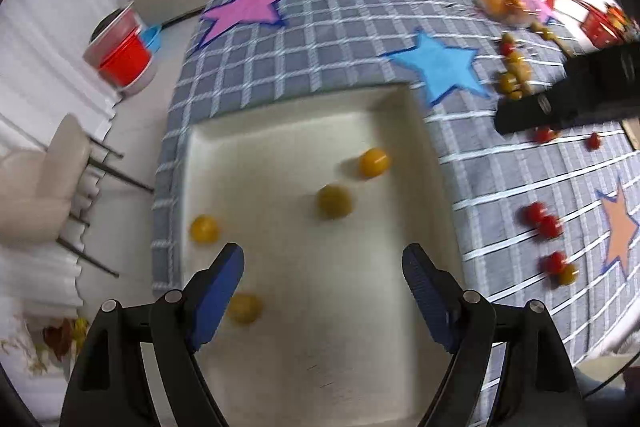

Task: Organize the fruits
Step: 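Open the left gripper to drop its fruit in the tray while the right releases its own, then grasp a red cherry tomato with the left gripper while the right grasps another red tomato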

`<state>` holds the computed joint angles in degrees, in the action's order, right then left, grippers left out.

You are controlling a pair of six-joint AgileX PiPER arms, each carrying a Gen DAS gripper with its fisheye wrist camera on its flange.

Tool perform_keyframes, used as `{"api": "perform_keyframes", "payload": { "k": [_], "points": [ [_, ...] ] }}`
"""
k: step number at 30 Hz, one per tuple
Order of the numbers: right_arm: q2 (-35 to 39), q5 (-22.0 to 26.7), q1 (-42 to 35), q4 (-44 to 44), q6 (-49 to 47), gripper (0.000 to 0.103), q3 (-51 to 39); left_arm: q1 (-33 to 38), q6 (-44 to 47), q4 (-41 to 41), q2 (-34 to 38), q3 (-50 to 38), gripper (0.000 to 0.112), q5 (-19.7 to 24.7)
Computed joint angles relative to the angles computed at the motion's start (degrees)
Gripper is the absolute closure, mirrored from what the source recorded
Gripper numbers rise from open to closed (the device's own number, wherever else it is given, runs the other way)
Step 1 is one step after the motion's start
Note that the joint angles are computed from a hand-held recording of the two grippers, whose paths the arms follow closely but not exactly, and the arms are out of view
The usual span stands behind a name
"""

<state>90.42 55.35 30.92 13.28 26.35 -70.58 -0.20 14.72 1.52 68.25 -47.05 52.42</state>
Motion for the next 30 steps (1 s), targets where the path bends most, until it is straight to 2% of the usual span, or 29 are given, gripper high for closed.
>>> {"api": "perform_keyframes", "payload": {
  "k": [7, 12, 17, 24, 25, 26, 30],
  "points": [
    [-13.01, 0.78, -13.54, -1.85, -1.0, 0.022, 17.6, -14.56, -8.55, 0.79, 5.44, -8.08, 0.03, 1.89],
    [-17.86, 1.33, -24.61, -1.51, -5.97, 0.022, 26.24, -22.89, -15.54, 2.08, 12.88, -13.4, 0.03, 1.57],
    [-18.64, 1.0, -32.63, -0.63, -13.44, 0.022, 30.01, -27.59, -20.56, 3.9, 19.17, -15.64, 0.03, -0.19],
    [-15.55, -3.12, -40.7, 0.56, -26.53, 0.022, 32.64, -29.2, -22.86, 4.84, 26.97, -17.83, 0.03, -2.94],
    [-15.05, -3.8, -40.95, 0.38, -27.3, 0.022, 32.74, -29.39, -23.05, 5.03, 27.65, -18.12, 0.033, -3.22],
    [-13.85, -5.49, -41.06, 0.44, -28.38, 0.022, 33.12, -29.67, -23.26, 5.21, 28.49, -18.53, 0.041, -3.53],
    [-10.86, -7.72, -40.14, -0.11, -28.8, 0.022, 31.68, -30.42, -24.09, 5.43, 31.05, -20.02, 0.042, -3.6]
  ]
}}
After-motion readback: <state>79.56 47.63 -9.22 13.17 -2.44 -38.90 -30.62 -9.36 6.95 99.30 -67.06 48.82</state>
